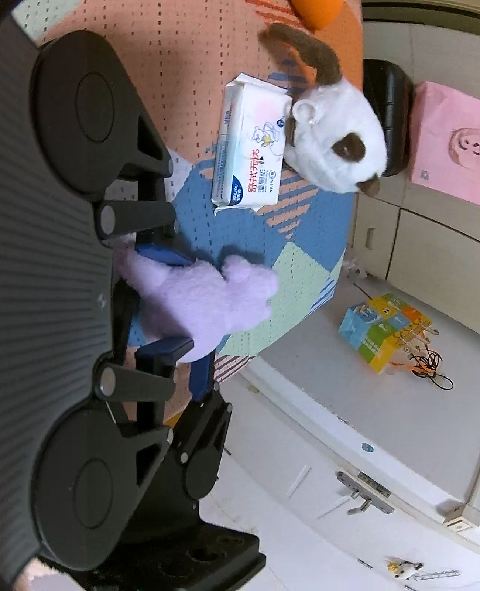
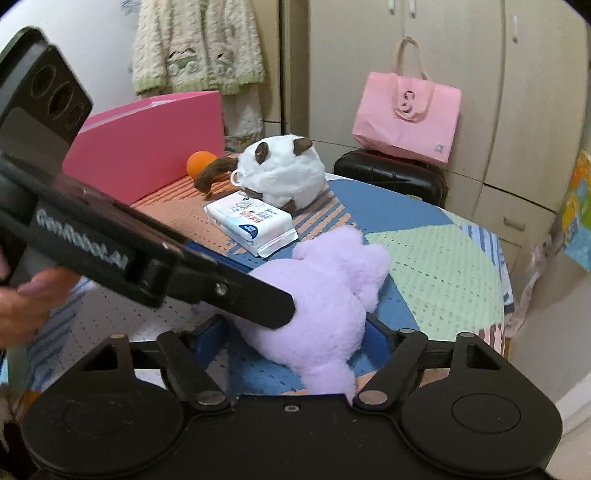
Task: Organize soft objects
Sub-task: 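Lower the left gripper onto the lavender plush and close it, then lift the lavender plush with the left gripper and carry it into the box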
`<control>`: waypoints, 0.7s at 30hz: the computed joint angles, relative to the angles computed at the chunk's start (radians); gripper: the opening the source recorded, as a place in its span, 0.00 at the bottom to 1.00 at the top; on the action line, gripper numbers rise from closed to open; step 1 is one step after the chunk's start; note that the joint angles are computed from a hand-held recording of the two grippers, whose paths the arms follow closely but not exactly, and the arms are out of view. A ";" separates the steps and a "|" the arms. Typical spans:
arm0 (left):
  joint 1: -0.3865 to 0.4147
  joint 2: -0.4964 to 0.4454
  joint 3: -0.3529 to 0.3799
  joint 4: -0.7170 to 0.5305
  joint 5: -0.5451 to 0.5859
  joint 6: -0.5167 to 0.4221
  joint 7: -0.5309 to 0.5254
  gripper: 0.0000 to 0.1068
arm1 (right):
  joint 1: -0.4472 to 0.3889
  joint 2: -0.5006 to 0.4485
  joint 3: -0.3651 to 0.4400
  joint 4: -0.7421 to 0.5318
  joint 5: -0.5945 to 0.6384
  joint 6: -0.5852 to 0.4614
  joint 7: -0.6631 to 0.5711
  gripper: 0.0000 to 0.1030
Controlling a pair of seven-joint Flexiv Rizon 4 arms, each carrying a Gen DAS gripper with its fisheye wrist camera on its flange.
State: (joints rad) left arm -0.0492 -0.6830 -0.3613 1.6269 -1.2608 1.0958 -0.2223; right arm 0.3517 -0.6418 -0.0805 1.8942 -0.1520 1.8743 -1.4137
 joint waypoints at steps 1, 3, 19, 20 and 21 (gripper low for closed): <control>-0.003 0.005 -0.010 0.010 -0.024 0.025 0.037 0.37 | 0.029 0.001 -0.026 0.005 0.025 0.005 0.010 0.72; -0.008 0.015 -0.014 0.024 -0.056 0.041 0.056 0.37 | 0.080 0.002 -0.071 0.010 0.070 0.005 0.034 0.71; -0.116 0.174 0.086 0.191 -0.190 0.113 0.276 0.36 | 0.602 0.003 -0.534 0.145 0.313 -0.006 0.098 0.68; -0.115 0.188 0.094 0.206 -0.181 0.098 0.268 0.37 | 0.632 0.012 -0.556 0.162 0.323 -0.008 0.101 0.68; -0.114 0.202 0.096 0.220 -0.196 0.089 0.284 0.37 | 0.662 0.013 -0.580 0.176 0.334 0.002 0.104 0.68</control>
